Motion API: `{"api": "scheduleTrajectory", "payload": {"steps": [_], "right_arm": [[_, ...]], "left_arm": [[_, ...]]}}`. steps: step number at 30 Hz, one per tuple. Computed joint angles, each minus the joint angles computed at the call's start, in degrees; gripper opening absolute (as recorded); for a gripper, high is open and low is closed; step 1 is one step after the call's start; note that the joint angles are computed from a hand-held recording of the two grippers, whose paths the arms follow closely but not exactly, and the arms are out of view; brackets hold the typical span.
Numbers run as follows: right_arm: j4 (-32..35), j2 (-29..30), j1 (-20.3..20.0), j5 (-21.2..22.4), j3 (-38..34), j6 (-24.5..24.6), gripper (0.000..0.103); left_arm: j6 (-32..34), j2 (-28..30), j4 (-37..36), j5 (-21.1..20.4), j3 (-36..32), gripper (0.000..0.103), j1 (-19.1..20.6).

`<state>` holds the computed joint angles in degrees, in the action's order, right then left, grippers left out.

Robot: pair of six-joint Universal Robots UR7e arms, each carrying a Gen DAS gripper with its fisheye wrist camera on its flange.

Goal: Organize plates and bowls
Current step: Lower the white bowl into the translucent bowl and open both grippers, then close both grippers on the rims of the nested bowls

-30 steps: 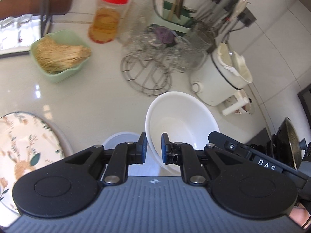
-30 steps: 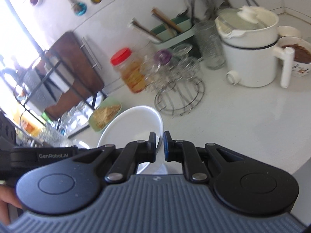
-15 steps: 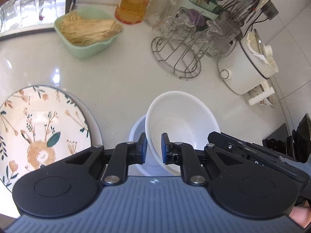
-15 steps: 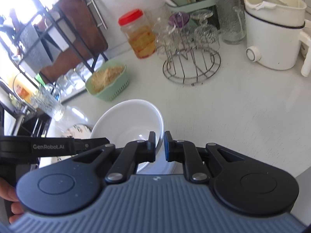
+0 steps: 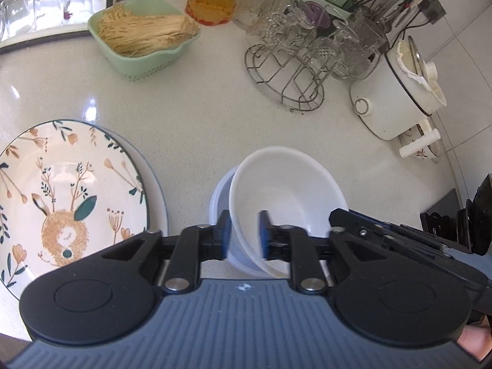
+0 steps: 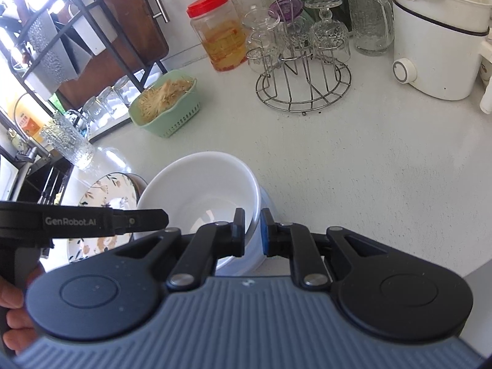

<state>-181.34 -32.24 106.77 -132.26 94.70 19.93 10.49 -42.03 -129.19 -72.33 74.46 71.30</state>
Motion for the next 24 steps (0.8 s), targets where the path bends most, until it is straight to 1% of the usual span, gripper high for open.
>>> {"api": "scheduleTrajectory", "payload": {"steps": [4, 6, 8, 9, 10, 11, 13, 15, 18, 22, 24], "right_arm": [[-0.66, -0.08, 0.04, 0.13, 0.24, -0.78, 0.015], [-0.76, -0.11, 0.08, -0.19, 0.32, -0.72, 0.015], [-0.70, -0.28, 0.05, -0.54, 0.45, -0.53, 0.015], [-0.68, -0.37, 0.05, -1.06, 0.56, -0.12, 0.021], [-1.11, -0.51, -0.04, -1.27, 0.84, 0.16, 0.039], [-2.05, -0.70, -0.19, -1.10, 1.33, 0.23, 0.044], [-5.11, -1.30, -0.67, 0.55, 2.86, -0.92, 0.044], [-5.72, -1.77, -0.99, 1.12, 3.64, -1.09, 0.043], [-5.10, -2.27, -1.67, 1.90, 4.50, 1.12, 0.043], [-5.26, -2.33, -2.81, 4.45, 5.36, 2.87, 0.042], [-4.85, -2.02, -3.28, 5.18, 5.36, 3.64, 0.042]], "left_arm": [[0.48, -0.36, -0.68, 0.01, 0.64, 0.033, 0.01], [0.16, -0.39, -0.97, 0.35, 0.83, 0.036, 0.01], [-0.13, -0.38, -0.94, 0.57, 0.90, 0.038, 0.12], [-0.23, -0.35, -0.80, 0.62, 0.89, 0.038, 0.19], [-0.33, -0.33, -0.64, 0.67, 0.92, 0.038, 0.24], [-0.44, -0.29, -0.48, 0.68, 0.95, 0.038, 0.28], [-0.55, -0.23, 0.01, 0.76, 0.99, 0.038, 0.37], [-0.61, -0.14, 0.52, 0.54, 1.04, 0.038, 0.51], [-0.49, -0.06, 0.62, 0.79, 1.52, 0.038, 0.57], [-1.30, 0.49, 0.39, 0.67, 1.63, 0.038, 0.94], [-1.38, 1.05, -0.85, 2.10, 1.81, 0.038, 0.77]]}}
